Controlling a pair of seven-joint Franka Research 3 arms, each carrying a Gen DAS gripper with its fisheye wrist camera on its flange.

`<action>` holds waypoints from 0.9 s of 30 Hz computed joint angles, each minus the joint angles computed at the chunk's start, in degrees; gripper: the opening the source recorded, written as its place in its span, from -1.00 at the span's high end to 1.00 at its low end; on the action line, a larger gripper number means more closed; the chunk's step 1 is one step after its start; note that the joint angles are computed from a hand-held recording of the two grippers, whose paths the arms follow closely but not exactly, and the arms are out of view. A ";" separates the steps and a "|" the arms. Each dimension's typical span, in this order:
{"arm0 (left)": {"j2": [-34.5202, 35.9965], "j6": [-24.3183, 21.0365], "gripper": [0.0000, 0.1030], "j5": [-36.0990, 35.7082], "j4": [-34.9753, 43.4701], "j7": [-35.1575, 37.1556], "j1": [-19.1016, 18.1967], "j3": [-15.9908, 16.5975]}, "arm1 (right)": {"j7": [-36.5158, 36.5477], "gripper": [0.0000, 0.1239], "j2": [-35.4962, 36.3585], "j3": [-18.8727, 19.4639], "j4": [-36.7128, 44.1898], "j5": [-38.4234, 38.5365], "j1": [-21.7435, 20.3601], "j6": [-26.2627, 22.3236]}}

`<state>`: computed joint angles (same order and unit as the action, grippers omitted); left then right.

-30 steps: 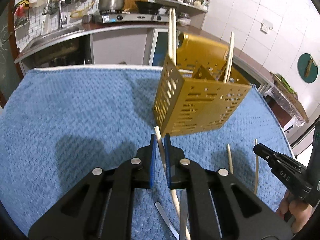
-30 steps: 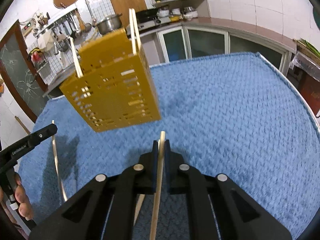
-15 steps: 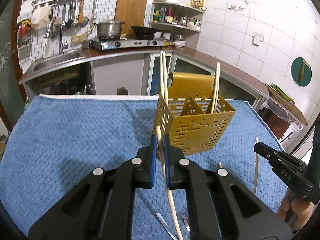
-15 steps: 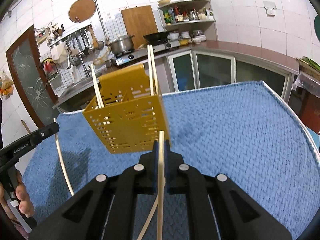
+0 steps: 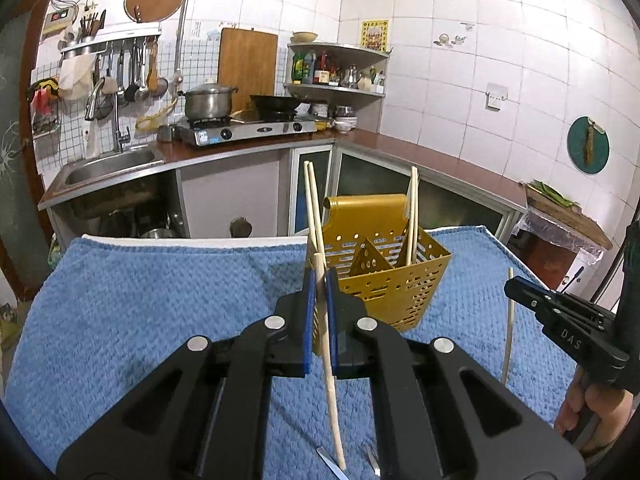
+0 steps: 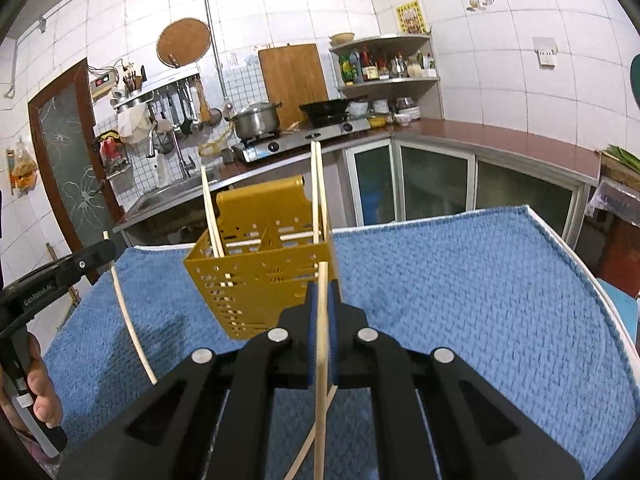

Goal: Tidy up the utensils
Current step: 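Lower the left tool's chopstick into the holder while the right tool inserts its chopstick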

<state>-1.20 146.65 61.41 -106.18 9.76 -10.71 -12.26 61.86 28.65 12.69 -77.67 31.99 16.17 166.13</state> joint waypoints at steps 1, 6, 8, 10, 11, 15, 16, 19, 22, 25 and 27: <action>-0.02 -0.03 0.92 0.16 0.12 0.24 -0.02 0.00 | -0.32 0.91 0.01 0.13 0.12 0.05 -0.08 0.20; -0.42 -0.46 0.93 1.50 0.72 0.26 -0.05 -0.13 | -2.23 0.91 0.06 1.20 0.88 1.12 -0.84 1.24; -0.60 -0.24 0.93 1.90 0.81 0.03 0.02 -0.15 | -2.77 0.91 0.07 1.38 1.30 1.41 -0.89 1.54; -0.85 -0.06 0.93 2.29 1.06 -0.18 0.11 -0.19 | -3.24 0.91 0.20 1.64 1.95 1.84 -1.01 1.85; -0.93 0.05 0.93 2.33 1.31 -0.13 0.17 -0.21 | -3.52 0.91 0.31 1.85 2.46 2.13 -1.14 2.00; -0.70 0.79 0.93 1.24 2.69 0.94 0.34 -0.25 | -3.62 0.91 1.14 1.80 5.26 2.32 -0.89 1.79; -0.62 1.05 0.93 0.76 3.16 1.52 0.35 -0.21 | -3.57 0.91 1.42 1.67 6.14 2.15 -0.77 1.73; -0.47 1.21 0.93 -0.45 4.64 3.60 0.34 -0.13 | -3.78 0.91 1.90 1.58 8.39 1.74 -0.63 1.50; -0.18 0.79 0.93 -1.55 6.57 5.04 0.32 -0.06 | -3.26 0.91 3.00 1.02 12.20 0.56 -0.01 0.45; 0.59 0.08 0.93 -2.91 9.37 6.85 0.26 0.07 | -1.36 0.91 4.86 -0.19 17.75 -1.43 1.17 -1.57; 1.37 -0.73 0.93 -3.58 11.43 8.25 0.08 0.21 | 0.30 0.91 6.47 -1.28 22.08 -3.36 2.21 -3.13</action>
